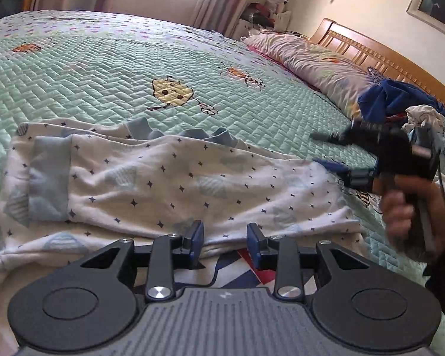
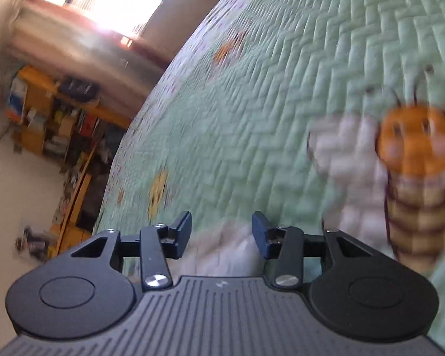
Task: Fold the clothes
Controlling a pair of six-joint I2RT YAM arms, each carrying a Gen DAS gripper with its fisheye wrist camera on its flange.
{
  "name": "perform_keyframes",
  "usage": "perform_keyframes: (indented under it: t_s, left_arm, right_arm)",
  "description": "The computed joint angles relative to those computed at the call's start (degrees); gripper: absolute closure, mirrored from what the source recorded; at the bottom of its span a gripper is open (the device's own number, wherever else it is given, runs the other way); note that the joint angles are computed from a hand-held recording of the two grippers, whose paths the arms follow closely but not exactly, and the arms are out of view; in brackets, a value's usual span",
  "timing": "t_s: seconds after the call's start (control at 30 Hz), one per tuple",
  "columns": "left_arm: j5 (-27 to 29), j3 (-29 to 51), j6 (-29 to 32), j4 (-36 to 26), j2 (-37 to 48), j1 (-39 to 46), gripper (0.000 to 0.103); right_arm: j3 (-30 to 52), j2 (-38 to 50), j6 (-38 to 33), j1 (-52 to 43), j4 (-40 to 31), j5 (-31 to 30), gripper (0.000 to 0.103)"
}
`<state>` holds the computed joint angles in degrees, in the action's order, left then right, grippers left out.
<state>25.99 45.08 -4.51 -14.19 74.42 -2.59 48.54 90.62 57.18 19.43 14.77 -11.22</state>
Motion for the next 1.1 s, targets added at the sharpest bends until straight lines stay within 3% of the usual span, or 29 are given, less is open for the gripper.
perform_keyframes:
  t_s: [0.1,0.2,0.3,0.4,0.47,0.53,0.63,0.7,0.77,0.87,0.93,1.03,1.1]
  left_arm:
    - [1.53,-0.95,0.88,-0.71,-3.18,0.38,0.062]
    - [2.08,-3.05,1.22,-0.61,-6.49,-0.31,0.054]
    - [2.1,-4.48,2.62,-4.01,-10.14,0.27,0.054]
    - [5.8,-5.87,4.93,-8.73,-14.38,4.39,0.053]
    - [7.46,-6.06,4.77,-10.94,-15.92,6.29,0.052]
    - [8.23,-5.86,4.22,-12.57,-17.48,6.89,0.051]
    - [8.48,-5.47,4.67,-14.88,-20.18,7.61,0.048]
    - [9.78,-4.76,6.85,-17.87,-21.71,10.17,0.048]
    - [11.97,-4.35,10.7,-21.36,-23.48,14.47,0.046]
    - [14.63,-4.66,14.71,-24.26,-24.22,19.75,0.04]
    - [14.29,-5.13,13.37,-23.43,-23.56,19.5,0.04]
    - [12.52,-5.63,12.26,-22.87,-24.93,17.92,0.04]
    - [11.68,-5.01,15.28,-25.64,-26.5,19.05,0.04]
  right_arm:
    - [-5.57,-7.57,-1.99,1.56,3.91,-0.82,0.054]
    - [-9.84,-15.68,-4.78,6.35,-4.51,-0.28,0.051]
    - [-14.39,-21.5,-6.12,10.52,-13.03,-3.34,0.052]
    - [-17.06,-32.07,-8.78,15.27,-22.32,2.13,0.052]
    - [-16.5,-35.85,-10.23,17.45,-24.47,7.7,0.05]
    - [-13.5,-32.69,-11.96,16.78,-21.22,8.52,0.05]
    - [-8.94,-23.1,-13.51,14.89,-14.82,7.82,0.031]
    - [-7.4,-17.85,-14.26,13.7,-13.98,5.61,0.031]
    - [-11.62,-18.99,-12.48,13.05,-12.51,3.84,0.04]
    - [-17.91,-29.69,-8.19,15.79,-11.71,8.35,0.039]
    - [-16.8,-29.0,-7.7,17.15,-9.11,11.03,0.039]
    - [-10.93,-17.83,-6.95,15.74,-2.92,7.23,0.037]
    - [-6.12,-11.47,-8.79,15.58,-9.2,4.77,0.04]
